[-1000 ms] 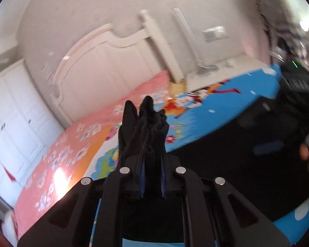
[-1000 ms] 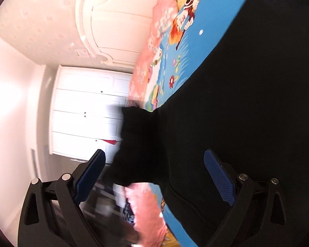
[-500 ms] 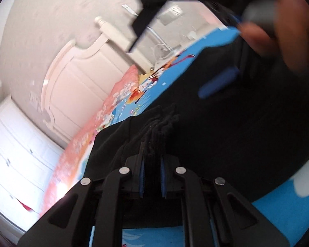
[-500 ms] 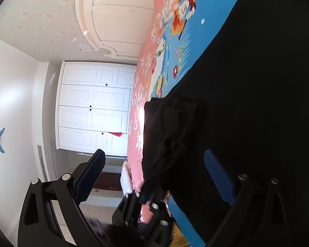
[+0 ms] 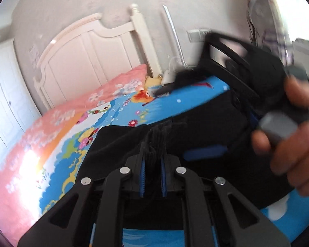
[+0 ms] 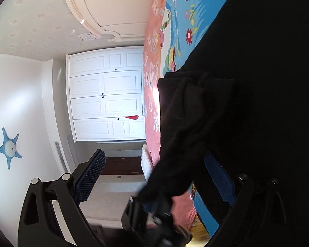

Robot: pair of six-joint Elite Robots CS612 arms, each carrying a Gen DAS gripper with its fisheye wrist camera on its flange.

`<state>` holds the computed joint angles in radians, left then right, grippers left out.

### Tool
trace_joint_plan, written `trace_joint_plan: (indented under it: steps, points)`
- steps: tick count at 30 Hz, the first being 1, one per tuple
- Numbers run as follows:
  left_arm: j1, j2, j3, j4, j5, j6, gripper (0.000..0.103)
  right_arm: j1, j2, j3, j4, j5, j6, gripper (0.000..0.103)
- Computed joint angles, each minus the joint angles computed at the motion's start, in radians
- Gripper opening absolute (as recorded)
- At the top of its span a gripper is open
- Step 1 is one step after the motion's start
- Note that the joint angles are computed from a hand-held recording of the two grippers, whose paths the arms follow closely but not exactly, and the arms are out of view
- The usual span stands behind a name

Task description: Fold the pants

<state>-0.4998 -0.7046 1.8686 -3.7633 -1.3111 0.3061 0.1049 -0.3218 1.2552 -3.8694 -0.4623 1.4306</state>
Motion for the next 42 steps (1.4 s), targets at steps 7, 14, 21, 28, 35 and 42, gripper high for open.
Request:
trace_joint_plan:
  steps: [7,14,21,28,35,42]
  points:
    - [-0.062,0.087,-0.016,-0.11,0.145,0.224,0.012,-0.003,-0.039,0.049,0.202,0.045,-0.25,0.083]
    - [-0.087,0.13,-0.018,-0.264,0.191,0.452,0.012,0.006,-0.109,0.106,0.556,0.031,-0.658,0.067]
    - [-0.096,0.14,-0.02,-0.344,0.135,0.576,0.005,0.001,-0.136,0.148,0.555,-0.021,-0.737,0.024]
    - [-0.117,0.111,0.019,-0.32,0.063,0.499,0.044,-0.02,-0.16,0.215,0.439,-0.07,-0.708,0.021]
    - [-0.019,-0.023,0.128,-0.184,-0.06,0.011,0.082,-0.074,-0.159,0.282,0.195,-0.093,-0.48,0.021]
    - [0.065,-0.045,0.108,0.05,-0.044,-0.212,0.085,-0.09,-0.185,0.329,0.153,-0.106,-0.465,0.021]
